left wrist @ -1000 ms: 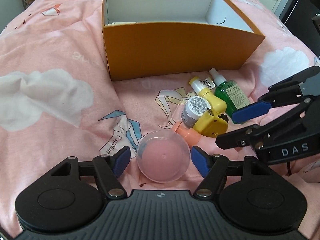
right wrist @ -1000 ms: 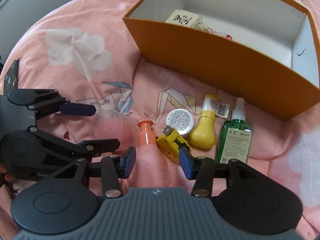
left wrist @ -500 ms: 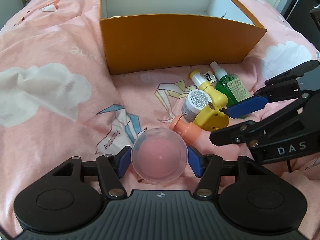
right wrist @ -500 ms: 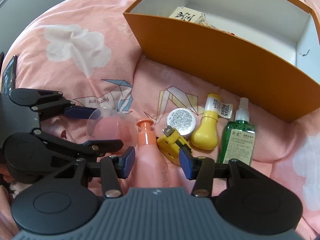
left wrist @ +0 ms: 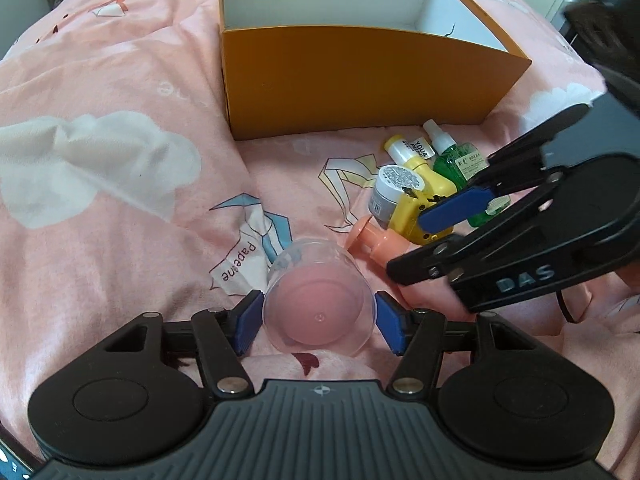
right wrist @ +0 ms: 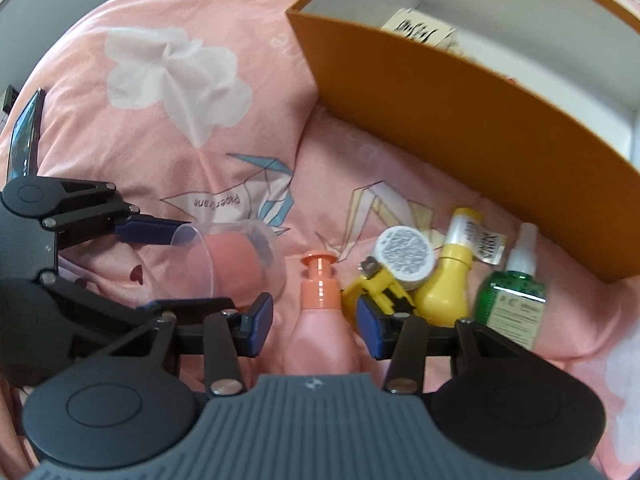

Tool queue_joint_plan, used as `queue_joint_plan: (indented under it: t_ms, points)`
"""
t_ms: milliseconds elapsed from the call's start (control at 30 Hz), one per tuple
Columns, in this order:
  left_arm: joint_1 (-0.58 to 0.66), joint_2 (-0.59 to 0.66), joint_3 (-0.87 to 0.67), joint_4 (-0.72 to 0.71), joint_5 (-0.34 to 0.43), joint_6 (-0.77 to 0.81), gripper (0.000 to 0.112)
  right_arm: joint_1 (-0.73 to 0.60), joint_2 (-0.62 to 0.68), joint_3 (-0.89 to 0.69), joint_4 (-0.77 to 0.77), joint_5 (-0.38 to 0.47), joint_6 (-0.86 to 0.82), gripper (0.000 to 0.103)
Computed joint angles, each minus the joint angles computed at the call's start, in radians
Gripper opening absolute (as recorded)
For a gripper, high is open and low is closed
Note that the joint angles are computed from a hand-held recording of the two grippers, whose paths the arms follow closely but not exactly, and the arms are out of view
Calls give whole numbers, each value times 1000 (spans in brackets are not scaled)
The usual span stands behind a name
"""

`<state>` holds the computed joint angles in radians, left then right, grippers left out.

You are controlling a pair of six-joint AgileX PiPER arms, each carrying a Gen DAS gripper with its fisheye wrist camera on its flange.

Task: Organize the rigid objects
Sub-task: 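Grasp the clear pink cup with the left tool while the right tool grasps the orange pump bottle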

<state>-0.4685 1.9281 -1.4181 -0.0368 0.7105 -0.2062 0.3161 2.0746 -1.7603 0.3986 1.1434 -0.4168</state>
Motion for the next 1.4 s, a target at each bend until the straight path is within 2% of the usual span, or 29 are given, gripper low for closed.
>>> queue_joint_plan:
  t_ms: [300,400,500,633,833,1067,1400]
  points:
    - [-5,13,4,6,-23,-2,73,14,94,-89,0,48,43,42]
    - [-6,18,3,9,-30,-11,73,15,112,-91,2,45,56,41]
    - [-6,19,11,6,-49,-13,74,31,106,-70,-25,22,68,31]
    - [-2,18,19,-8,-74,-9,73,17,89,-52,-13,13,77,30]
    - [9,22,29,-37,-110,-10,69,-24,14,26,11,-7,67,29]
    - [-10,10,33,13,-122,-59,69,-69,-119,149,32,-64,51,26]
    - [-27,-23,-19,50,-64,-120,69,-128,-226,203,61,-114,19,25]
